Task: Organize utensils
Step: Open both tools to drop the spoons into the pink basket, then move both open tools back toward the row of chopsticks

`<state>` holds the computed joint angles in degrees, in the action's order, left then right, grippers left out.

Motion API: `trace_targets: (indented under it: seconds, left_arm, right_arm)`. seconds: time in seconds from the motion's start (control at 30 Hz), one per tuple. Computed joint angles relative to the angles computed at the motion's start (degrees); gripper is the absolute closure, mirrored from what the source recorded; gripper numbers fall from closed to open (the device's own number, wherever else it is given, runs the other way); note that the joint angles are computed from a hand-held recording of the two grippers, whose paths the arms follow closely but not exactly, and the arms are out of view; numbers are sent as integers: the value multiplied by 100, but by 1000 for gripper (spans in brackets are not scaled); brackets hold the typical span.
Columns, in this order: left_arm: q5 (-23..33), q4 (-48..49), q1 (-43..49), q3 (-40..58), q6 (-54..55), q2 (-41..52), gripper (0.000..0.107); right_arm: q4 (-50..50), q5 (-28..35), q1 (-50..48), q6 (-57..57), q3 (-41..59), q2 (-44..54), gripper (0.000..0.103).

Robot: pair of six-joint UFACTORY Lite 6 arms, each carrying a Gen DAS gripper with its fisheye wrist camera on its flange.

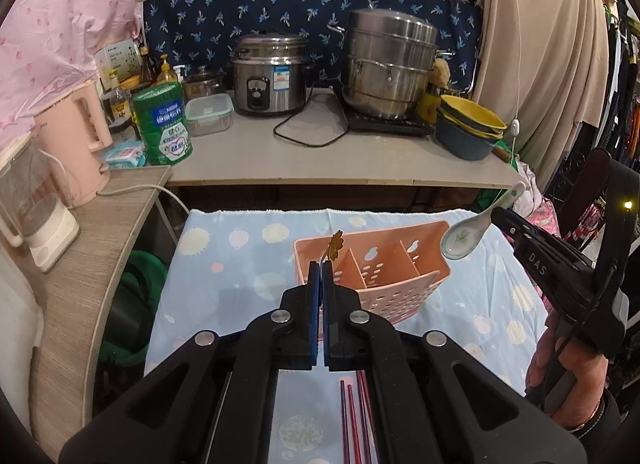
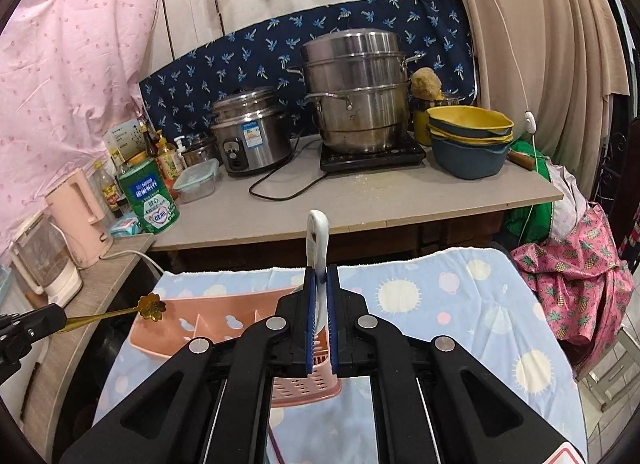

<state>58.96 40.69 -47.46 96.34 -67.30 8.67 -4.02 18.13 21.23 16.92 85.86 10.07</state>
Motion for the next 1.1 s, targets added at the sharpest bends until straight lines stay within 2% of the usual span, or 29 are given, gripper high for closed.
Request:
trace_targets:
  seconds: [0.17, 0.43, 0.5, 0.57, 0.67, 1.1]
  left_arm:
    - [-185, -103, 168, -156, 34, 70, 106]
    - [-367, -47, 347, -223, -107, 169, 104]
    - [-367, 0, 334, -223, -159, 180, 98]
    - [-350, 58, 327, -218, -199, 183, 82]
    - [-300, 170, 256, -236, -289, 162, 75]
    - [31, 369, -157, -566, -661, -185, 72]
  right_arm:
    - [-451, 11, 143, 399, 226, 465, 98]
    - [-463, -113, 135, 427, 174, 743, 97]
    - [-748, -218, 145, 710, 44, 662, 96]
    - [-801, -231, 143, 767, 9, 606, 95]
    - [-740, -266, 110, 697, -113, 457, 94]
    - [-565, -290, 117, 607, -1187, -627, 94]
